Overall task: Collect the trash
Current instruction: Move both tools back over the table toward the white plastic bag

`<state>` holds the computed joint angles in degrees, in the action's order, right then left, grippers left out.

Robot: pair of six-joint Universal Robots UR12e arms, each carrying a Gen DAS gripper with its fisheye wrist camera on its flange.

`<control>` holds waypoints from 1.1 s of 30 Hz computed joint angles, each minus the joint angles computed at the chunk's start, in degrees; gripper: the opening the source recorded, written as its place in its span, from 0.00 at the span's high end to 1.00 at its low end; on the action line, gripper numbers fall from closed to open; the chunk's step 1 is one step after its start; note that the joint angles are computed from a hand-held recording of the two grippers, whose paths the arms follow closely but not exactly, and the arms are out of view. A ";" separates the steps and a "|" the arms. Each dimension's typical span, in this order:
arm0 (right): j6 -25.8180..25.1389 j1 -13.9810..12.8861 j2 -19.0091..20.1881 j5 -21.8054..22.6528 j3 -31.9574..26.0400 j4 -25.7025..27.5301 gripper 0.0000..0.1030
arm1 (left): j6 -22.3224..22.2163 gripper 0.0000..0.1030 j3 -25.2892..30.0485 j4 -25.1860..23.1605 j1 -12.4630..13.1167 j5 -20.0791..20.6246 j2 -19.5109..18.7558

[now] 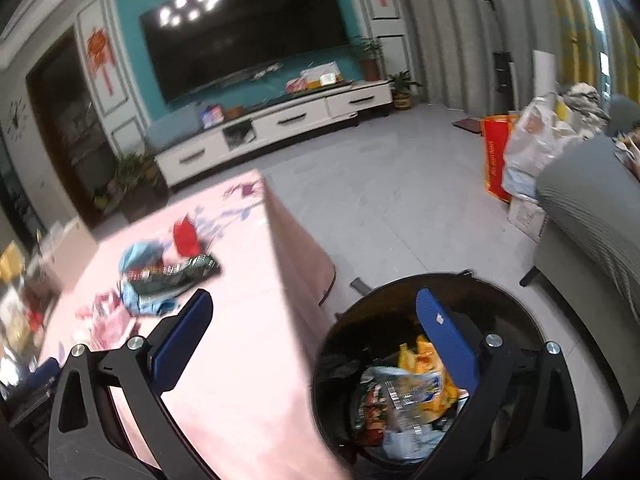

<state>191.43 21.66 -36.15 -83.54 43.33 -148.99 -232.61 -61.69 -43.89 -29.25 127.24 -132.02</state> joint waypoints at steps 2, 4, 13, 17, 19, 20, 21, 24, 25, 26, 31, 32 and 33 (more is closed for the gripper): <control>-0.88 0.74 0.91 -0.16 -1.48 2.31 0.03 | -3.83 0.03 -3.12 1.16 0.65 -0.97 1.36; -2.31 1.39 2.15 1.45 -3.53 5.15 0.03 | -4.73 0.03 -6.31 2.25 1.56 -3.35 2.94; -6.81 3.10 3.17 0.80 -4.00 5.42 0.03 | -3.98 0.03 -7.56 0.75 2.07 -1.52 3.31; -6.86 3.27 3.50 0.46 -4.32 6.38 0.03 | -3.00 0.03 -7.54 1.79 1.90 -1.84 3.19; -7.10 3.37 3.82 0.67 -4.78 6.98 0.03 | -3.13 0.03 -7.65 1.99 1.82 -1.57 3.22; -7.61 3.42 3.84 0.76 -4.72 6.85 0.03 | -3.19 0.03 -7.66 2.06 1.80 -1.44 3.21; -7.98 3.48 3.91 0.80 -4.79 6.67 0.03 | -3.33 0.03 -7.65 2.00 1.80 -1.37 3.22; -9.87 3.58 3.62 0.82 -3.92 4.88 0.03 | -4.37 0.03 -7.63 1.78 1.81 -0.96 3.23; -10.33 3.65 3.55 0.58 -3.76 4.51 0.03 | -4.70 0.03 -7.57 1.61 1.78 -0.68 3.21; -10.62 3.67 3.52 0.47 -3.69 4.42 0.03 | -5.01 0.03 -7.43 1.20 1.75 -0.36 3.15; -9.57 3.45 3.70 1.65 -4.27 6.01 0.03 | -4.77 0.03 -7.47 1.70 1.81 -0.97 3.07; -9.08 3.39 3.74 1.74 -4.34 6.08 0.03 | -4.64 0.03 -7.61 2.28 1.86 -1.32 3.09; -8.39 3.29 3.73 2.15 -4.28 6.04 0.03 | -4.59 0.03 -7.68 2.58 1.88 -1.51 3.11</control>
<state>183.04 24.94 -32.43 -81.39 39.05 -142.95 -237.20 -69.37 -41.31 -27.37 125.73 -128.91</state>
